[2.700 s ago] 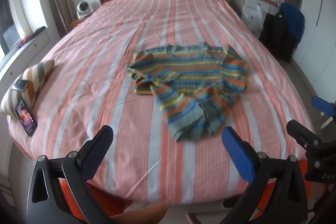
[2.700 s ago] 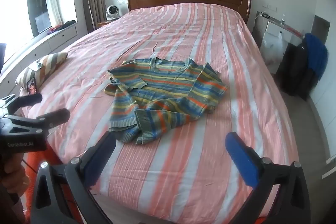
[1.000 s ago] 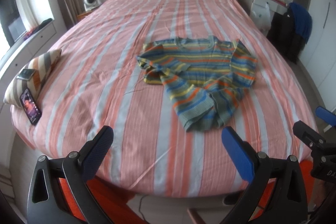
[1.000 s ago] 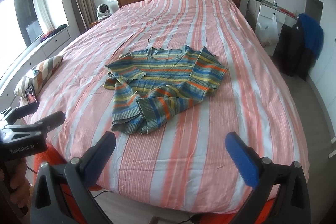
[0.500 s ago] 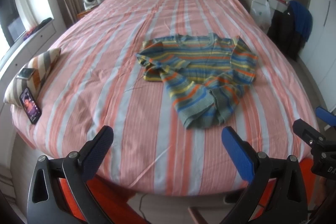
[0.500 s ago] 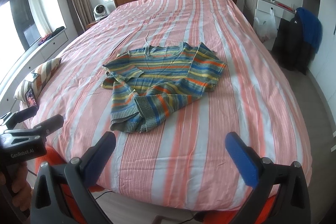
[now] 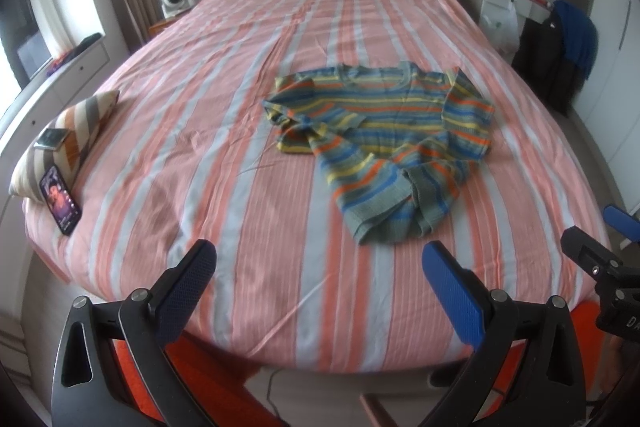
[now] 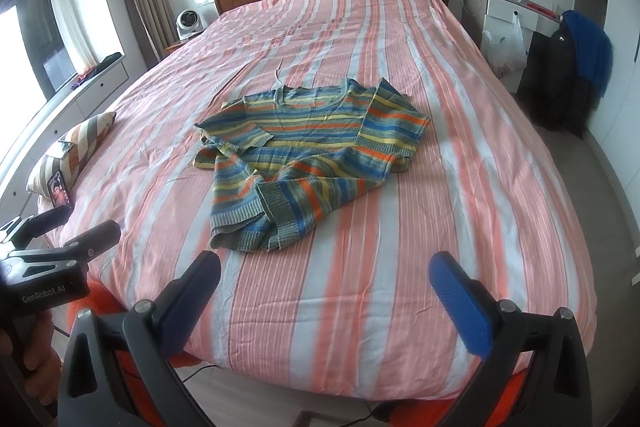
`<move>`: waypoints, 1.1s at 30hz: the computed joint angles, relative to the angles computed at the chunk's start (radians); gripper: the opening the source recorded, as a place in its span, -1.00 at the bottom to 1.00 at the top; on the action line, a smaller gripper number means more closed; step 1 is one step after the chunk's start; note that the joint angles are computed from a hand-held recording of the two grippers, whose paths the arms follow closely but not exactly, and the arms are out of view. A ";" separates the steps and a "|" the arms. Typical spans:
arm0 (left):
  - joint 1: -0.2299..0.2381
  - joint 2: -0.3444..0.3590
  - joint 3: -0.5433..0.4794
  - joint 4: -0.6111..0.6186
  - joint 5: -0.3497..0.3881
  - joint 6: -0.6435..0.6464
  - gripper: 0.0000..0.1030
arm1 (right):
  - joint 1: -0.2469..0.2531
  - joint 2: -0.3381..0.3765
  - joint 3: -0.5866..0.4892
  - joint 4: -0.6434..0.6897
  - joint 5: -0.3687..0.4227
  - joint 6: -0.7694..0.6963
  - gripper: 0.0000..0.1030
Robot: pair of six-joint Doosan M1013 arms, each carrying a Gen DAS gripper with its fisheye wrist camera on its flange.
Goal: Fold small clothes
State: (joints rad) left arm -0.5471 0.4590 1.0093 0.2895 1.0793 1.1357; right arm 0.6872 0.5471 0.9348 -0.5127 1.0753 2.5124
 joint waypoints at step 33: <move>0.013 0.016 -0.012 -0.012 0.038 -0.006 0.99 | -0.006 -0.010 0.028 -0.001 -0.018 0.046 0.99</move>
